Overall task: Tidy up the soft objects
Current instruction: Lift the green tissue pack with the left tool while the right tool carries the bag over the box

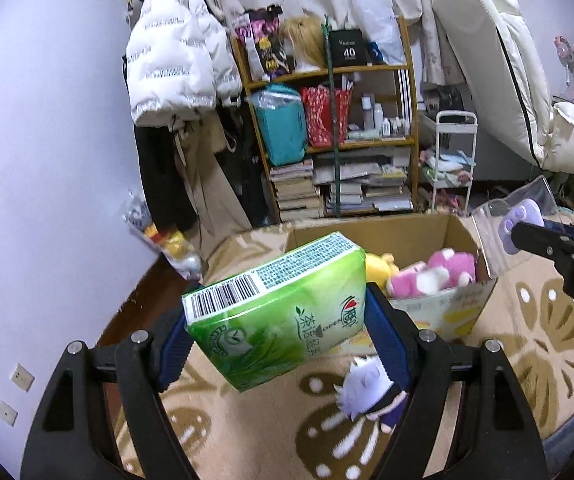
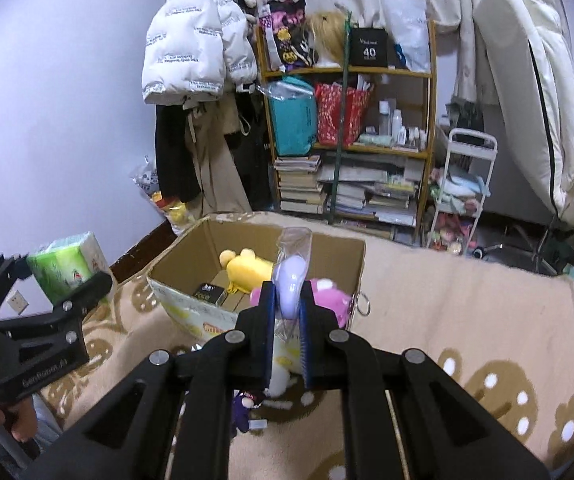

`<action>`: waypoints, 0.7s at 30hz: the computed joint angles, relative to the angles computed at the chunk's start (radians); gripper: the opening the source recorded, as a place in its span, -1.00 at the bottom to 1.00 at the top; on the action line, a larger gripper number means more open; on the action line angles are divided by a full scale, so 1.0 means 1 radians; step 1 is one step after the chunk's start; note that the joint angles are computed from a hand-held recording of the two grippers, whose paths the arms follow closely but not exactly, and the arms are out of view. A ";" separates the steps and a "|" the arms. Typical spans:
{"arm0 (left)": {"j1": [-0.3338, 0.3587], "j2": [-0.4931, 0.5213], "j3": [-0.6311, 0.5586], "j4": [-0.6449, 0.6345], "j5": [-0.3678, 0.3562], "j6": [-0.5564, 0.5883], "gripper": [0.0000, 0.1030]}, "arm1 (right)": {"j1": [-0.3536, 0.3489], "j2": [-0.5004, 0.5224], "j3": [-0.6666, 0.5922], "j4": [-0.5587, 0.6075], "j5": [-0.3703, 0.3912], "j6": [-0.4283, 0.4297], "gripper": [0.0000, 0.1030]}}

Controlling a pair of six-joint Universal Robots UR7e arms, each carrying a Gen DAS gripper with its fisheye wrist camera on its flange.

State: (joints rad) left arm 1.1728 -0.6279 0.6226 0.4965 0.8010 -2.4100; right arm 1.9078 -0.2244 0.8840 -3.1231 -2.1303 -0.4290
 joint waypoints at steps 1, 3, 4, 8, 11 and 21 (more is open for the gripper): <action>-0.001 0.000 -0.006 -0.007 0.008 0.012 0.50 | 0.003 0.006 -0.009 -0.009 -0.004 -0.016 -0.78; -0.004 -0.006 0.002 -0.041 0.017 0.052 0.50 | 0.007 0.014 -0.025 -0.022 -0.007 -0.042 -0.78; -0.007 -0.012 0.013 -0.070 0.021 0.081 0.50 | 0.007 0.017 -0.031 -0.030 -0.006 -0.047 -0.78; -0.015 -0.013 0.011 -0.100 0.045 0.141 0.50 | 0.009 0.025 -0.050 -0.059 0.008 -0.061 -0.78; -0.021 -0.016 0.007 -0.117 0.069 0.169 0.50 | 0.012 0.043 -0.074 -0.110 0.006 -0.100 -0.78; -0.030 0.022 -0.087 -0.105 0.117 0.178 0.51 | 0.015 0.100 -0.175 -0.170 0.031 -0.171 -0.78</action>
State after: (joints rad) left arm 1.1432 -0.6064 0.5353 0.3910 0.9180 -2.2319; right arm 1.9227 -0.1246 0.7087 -3.2927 -2.0992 -0.6000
